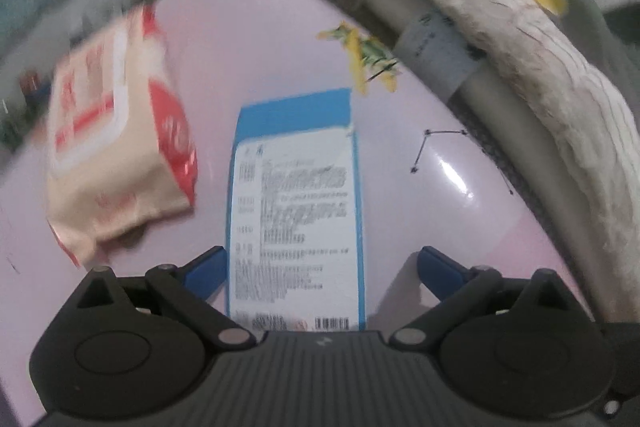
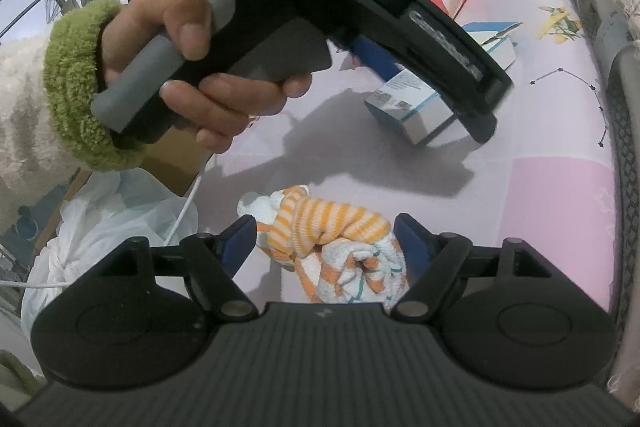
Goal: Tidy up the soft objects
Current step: 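Lift the striped towel and blue-white box and carry both toward the box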
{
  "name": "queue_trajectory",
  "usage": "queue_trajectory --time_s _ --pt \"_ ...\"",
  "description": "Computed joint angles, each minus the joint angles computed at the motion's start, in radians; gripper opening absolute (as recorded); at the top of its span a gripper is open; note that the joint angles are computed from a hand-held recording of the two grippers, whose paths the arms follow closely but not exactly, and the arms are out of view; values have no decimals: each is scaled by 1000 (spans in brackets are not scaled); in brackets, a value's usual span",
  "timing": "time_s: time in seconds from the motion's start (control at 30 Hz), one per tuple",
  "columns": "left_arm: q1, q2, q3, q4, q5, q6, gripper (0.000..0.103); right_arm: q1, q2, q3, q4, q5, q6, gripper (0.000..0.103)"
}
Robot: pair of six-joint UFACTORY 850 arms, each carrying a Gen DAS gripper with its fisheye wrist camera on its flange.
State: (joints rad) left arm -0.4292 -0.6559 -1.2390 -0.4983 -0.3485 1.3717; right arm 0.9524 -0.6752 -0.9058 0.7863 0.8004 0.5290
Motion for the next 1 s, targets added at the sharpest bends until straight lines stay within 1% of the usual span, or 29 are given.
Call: queue_trajectory --time_s 0.03,0.1,0.13,0.17,0.2,0.3,0.37,0.4,0.43,0.5,0.6,0.67,0.7,0.77,0.83,0.87,1.0 --pt "-3 11 20 -42 29 51 101 0 0 -1 1 -2 -6 76" --pt "-3 14 27 -87 41 80 98 -1 -1 -2 -1 -3 -11 77" --pt "-1 19 34 -115 43 92 91 -2 0 -2 -5 -3 -9 77" --pt "0 34 52 -152 57 117 77 -1 1 0 -8 0 -3 77" --pt "1 47 64 -167 70 125 75 -2 2 4 -17 5 9 77" --pt "1 64 68 -142 73 48 74 -5 1 11 -38 21 30 79" --pt "4 82 75 -161 79 34 74 -5 0 10 -37 22 22 80" --pt "1 108 90 -177 77 21 74 -4 0 9 -37 21 18 80" --pt "9 124 93 -207 65 19 74 -4 0 7 -35 20 13 81" --pt "33 151 89 -267 24 24 74 0 3 6 -22 12 -3 81" --pt "79 219 97 -386 -49 72 74 3 28 5 22 -25 -32 83" --pt "122 262 97 -439 -114 73 74 22 44 10 71 -1 -84 86" --pt "143 279 91 -442 -155 57 74 31 49 6 108 8 -129 86" --pt "181 310 88 -437 -204 19 74 46 50 -16 208 7 -246 87" --pt "237 351 92 -457 -285 27 74 64 43 -51 343 7 -419 88" --pt "261 370 93 -458 -310 26 74 67 39 -70 394 3 -498 89" --pt "381 443 99 -466 -437 42 74 38 39 -137 459 -89 -689 90"
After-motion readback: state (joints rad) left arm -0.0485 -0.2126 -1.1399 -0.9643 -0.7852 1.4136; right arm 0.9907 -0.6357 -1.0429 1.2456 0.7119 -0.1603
